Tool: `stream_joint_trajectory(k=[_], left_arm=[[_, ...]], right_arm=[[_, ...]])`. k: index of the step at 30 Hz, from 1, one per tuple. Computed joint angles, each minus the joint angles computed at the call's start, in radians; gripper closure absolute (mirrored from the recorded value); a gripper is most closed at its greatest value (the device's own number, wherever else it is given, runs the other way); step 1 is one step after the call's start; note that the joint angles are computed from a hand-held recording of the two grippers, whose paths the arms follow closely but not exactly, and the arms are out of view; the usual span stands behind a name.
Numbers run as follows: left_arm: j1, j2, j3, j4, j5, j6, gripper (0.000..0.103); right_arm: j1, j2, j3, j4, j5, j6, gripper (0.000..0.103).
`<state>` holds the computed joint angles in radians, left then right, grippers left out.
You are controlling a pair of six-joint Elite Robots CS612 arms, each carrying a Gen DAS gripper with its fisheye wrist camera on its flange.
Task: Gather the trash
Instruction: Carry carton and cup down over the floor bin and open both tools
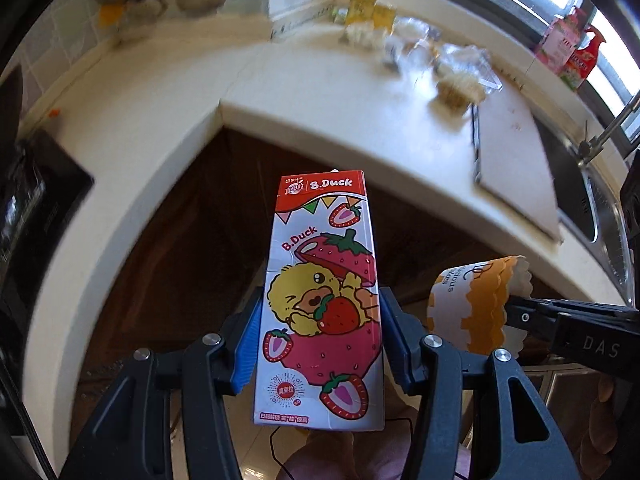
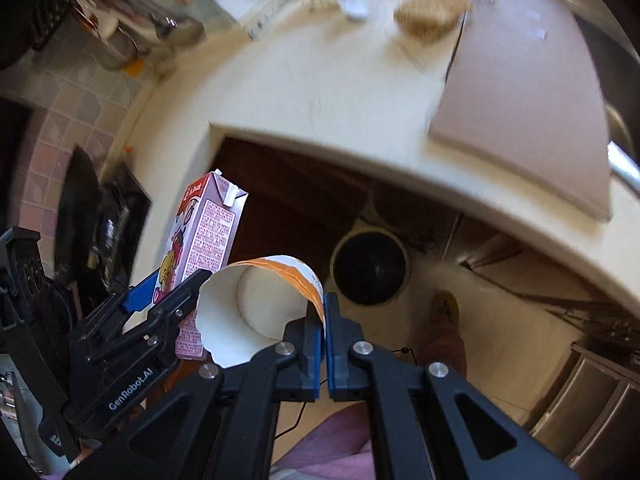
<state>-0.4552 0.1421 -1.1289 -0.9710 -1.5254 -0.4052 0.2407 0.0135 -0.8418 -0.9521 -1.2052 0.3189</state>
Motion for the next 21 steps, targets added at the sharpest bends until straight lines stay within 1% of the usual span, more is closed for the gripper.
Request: stream_joint_trajectory(k=[4,6,8,10,13,15,16,19,21], left_arm=[[0.001,0.075,-0.070,0.047,0.021,-0.004,0.051],[0.010,0.114,-0.086,0.068,-0.002,-0.018,0.051],[0.022,0.152,-0.095,0.074,-0.030,-0.035,0.051],[0.030,0.189,-0.093,0.082,-0.035,-0.045,0.051],[0.043,0.242,-0.089,0.076,-0.059,-0.057,0.050],[0.052,0.270,-0.074,0.077,-0.075,-0.068,0.050],[0.055,0.279,-0.067,0.082,-0.083,-0.071,0.050],[0.068,0.290,-0.019,0.085,-0.098,-0.079,0.049],[0.071,0.294,-0.002,0.094,-0.087,-0.082,0.038]], right_arm=[[0.016,0.054,-0.015,0.032,-0.025,-0.005,0.101],[0.025,0.081,-0.021,0.038,-0.044,-0.011,0.101],[0.037,0.107,-0.020,0.037,-0.082,-0.025,0.101],[0.046,0.135,-0.012,0.029,-0.117,-0.039,0.101],[0.054,0.168,0.010,0.012,-0.150,-0.053,0.101],[0.058,0.182,0.043,-0.003,-0.173,-0.062,0.101],[0.057,0.186,0.066,-0.014,-0.173,-0.065,0.101],[0.061,0.184,0.137,-0.058,-0.189,-0.080,0.101],[0.063,0.169,0.199,-0.100,-0.185,-0.093,0.100]])
